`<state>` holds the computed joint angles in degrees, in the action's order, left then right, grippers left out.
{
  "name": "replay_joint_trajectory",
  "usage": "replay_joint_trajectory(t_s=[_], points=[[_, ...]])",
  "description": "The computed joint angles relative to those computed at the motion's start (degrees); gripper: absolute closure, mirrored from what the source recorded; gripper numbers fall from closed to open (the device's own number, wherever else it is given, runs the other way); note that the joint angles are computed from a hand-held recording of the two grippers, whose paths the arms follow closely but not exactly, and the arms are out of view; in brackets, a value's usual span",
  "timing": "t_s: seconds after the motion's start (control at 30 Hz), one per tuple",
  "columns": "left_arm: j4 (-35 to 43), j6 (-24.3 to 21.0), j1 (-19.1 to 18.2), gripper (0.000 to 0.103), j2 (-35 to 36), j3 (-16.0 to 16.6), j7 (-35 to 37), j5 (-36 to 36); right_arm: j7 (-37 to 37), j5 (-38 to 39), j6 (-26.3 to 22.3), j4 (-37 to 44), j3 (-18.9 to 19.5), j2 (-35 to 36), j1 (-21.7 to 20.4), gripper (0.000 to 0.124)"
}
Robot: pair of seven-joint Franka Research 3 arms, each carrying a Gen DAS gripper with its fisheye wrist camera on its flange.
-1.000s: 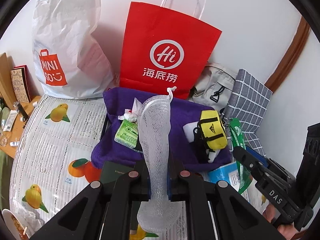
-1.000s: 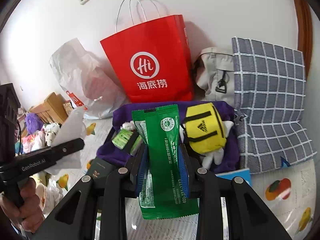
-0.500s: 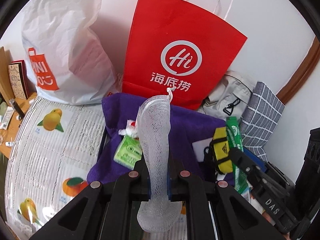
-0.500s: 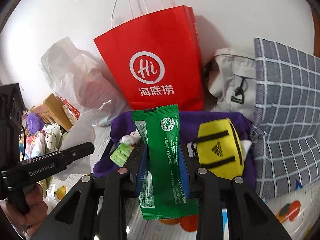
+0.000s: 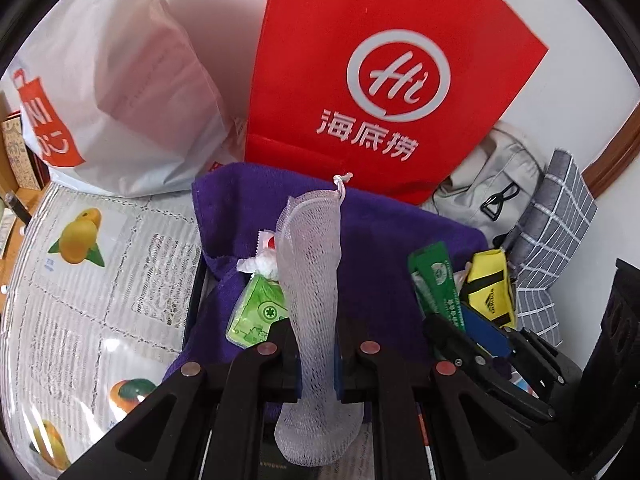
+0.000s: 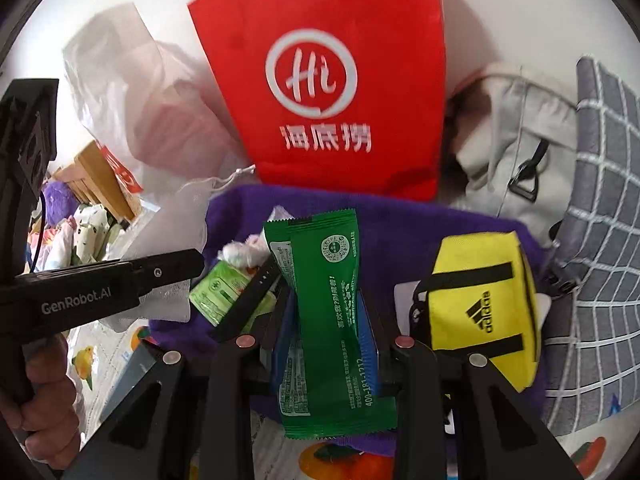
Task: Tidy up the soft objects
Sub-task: 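Carry the green packet in the right tool and mesh bag in the left tool over the towel, then open the right tool dropping the green packet while the left tool releases the mesh bag onto the towel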
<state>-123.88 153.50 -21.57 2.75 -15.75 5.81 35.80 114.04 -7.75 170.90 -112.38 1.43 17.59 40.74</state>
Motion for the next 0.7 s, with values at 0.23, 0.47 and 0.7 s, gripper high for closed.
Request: replay_joint_trajectory(t_s=[0.23, 0.47, 0.7], points=[[-0.6, 3.7, 0.9, 0.093, 1.1, 0.5, 5.1, -4.9, -4.2, 4.7, -1.9, 3.2, 3.1, 3.9, -2.7, 0.090], [-1.3, 5.0, 1.5, 0.093, 1.6, 0.9, 7.1, -6.9, -3.8, 6.2, -3.1, 5.8, 1.8, 7.4, -1.6, 0.089], [-1.5, 6.3, 1.6, 0.093, 2.5, 1.1, 8.8, -8.8, -7.7, 9.4, -4.4, 7.1, 4.6, 8.1, -3.7, 0.058]])
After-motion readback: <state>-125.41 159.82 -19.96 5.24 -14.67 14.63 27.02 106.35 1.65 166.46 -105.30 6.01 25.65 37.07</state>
